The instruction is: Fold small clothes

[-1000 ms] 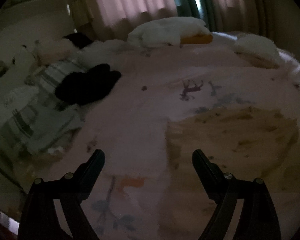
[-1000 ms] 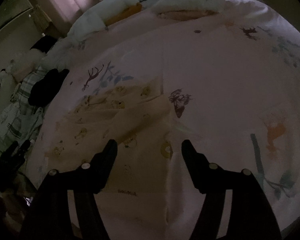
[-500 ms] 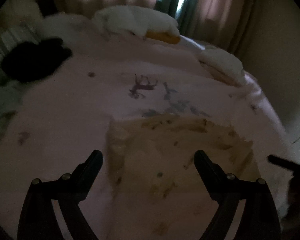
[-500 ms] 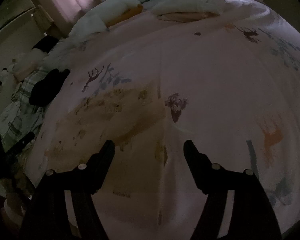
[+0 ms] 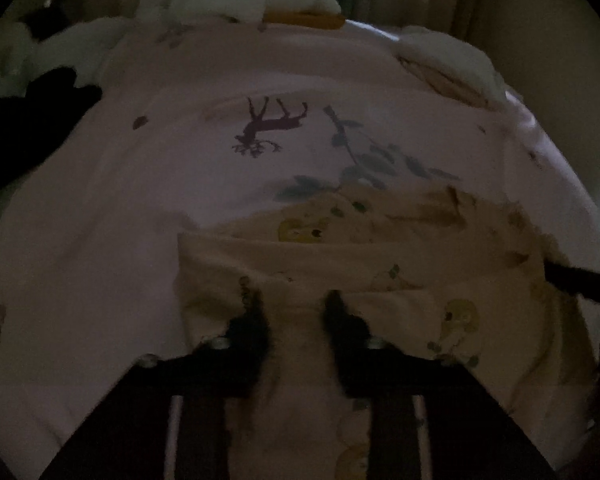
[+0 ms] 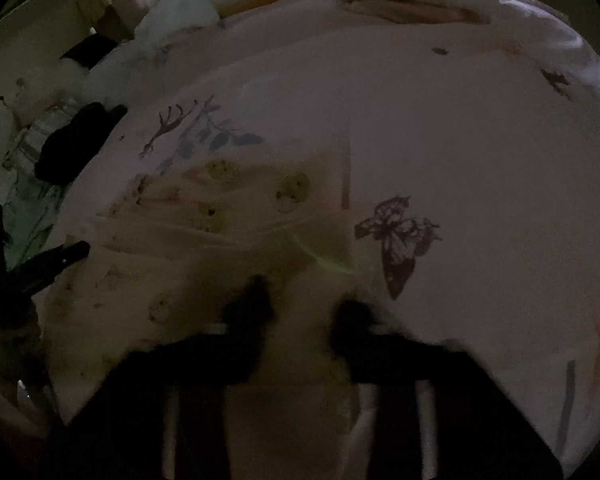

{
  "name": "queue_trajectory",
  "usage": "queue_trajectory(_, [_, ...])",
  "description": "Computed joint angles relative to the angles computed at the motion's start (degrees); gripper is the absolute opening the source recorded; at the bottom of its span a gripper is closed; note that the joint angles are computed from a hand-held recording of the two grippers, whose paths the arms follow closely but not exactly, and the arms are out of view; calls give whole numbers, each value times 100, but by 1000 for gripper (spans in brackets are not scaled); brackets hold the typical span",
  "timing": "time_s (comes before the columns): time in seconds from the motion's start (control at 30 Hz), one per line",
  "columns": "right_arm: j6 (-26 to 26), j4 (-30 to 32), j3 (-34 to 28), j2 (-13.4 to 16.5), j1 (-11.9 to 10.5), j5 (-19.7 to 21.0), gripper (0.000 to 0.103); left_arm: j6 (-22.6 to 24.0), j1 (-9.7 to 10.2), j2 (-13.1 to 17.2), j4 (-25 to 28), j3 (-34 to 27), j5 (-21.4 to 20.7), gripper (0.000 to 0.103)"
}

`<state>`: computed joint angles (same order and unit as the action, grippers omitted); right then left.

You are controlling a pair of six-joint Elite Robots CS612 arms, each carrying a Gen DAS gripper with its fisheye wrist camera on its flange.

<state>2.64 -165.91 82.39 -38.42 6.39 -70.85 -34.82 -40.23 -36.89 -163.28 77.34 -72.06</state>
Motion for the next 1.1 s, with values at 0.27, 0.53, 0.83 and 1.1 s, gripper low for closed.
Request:
queue_trajectory(0.27, [287, -605, 203, -80, -87, 408, 15, -213, 61, -110, -690, 230, 4, 8])
queue_trajectory(0.53, [35, -806, 266, -249, 1, 347, 16, -176, 29, -330, -937, 444, 533, 8])
queue_trajectory(0.83, [8, -830, 292, -272, 39, 25, 13, -268, 24, -272, -1081, 441, 582, 8])
queue_trajectory(1.1, [-136, -804, 318, -295, 53, -178, 16, -198, -18, -299, -1089, 482, 673, 8])
